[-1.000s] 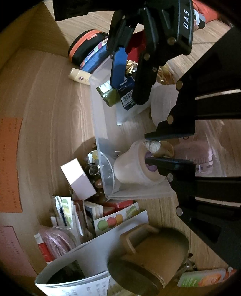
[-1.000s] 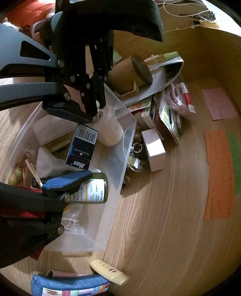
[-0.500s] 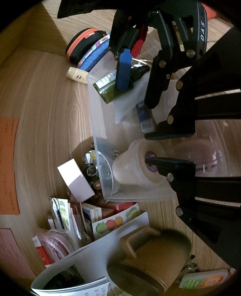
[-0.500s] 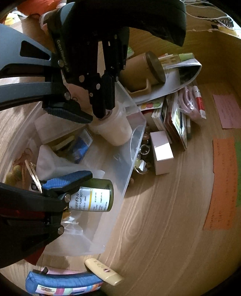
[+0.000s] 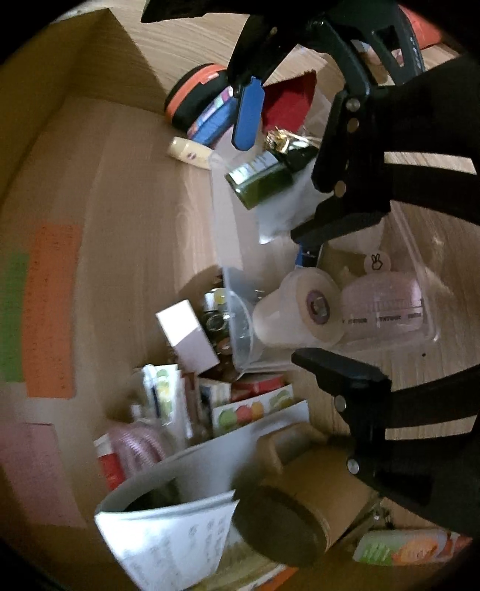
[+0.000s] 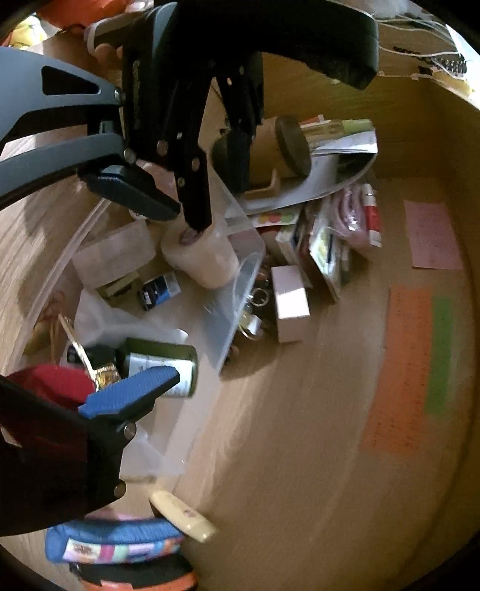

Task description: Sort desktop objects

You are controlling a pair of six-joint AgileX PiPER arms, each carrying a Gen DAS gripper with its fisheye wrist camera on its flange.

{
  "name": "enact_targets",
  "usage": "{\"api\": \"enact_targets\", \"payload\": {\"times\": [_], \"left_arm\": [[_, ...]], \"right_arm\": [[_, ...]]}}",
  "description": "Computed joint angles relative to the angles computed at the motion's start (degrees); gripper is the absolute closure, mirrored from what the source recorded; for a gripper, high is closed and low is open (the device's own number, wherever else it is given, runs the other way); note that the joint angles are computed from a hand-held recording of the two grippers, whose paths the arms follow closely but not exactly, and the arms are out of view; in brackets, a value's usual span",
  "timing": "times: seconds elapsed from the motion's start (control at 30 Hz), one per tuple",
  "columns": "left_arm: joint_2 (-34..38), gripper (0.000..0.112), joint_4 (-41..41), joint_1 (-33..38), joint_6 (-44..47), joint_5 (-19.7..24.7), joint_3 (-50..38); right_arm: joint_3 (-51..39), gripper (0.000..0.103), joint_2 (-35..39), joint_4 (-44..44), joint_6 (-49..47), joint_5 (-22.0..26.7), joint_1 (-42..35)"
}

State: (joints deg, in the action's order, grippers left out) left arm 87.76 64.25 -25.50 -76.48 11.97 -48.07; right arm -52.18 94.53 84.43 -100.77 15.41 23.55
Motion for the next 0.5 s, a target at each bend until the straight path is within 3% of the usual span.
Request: {"api": "enact_targets", "payload": {"times": [0.17,0.3,0.5], "left_arm": [[-4.5,0.033,6.4,-3.7,-7.3,6.0,1.7],[-8.8,0.017,2.5,-5.8,-5.0,8.9,3.0],[-14.1,0.015,-0.8,-11.8,-4.7,17.4,4.7]], "right_arm": [[1.3,0.018,-3.4,-8.7,10.8,-0.4,-0.1],[3.3,0.014,-6.9,-16.5,19.9,0.7,-1.0],[9.0,0.000,-15.9,-16.4,23.0,1.5,-3.9]]}}
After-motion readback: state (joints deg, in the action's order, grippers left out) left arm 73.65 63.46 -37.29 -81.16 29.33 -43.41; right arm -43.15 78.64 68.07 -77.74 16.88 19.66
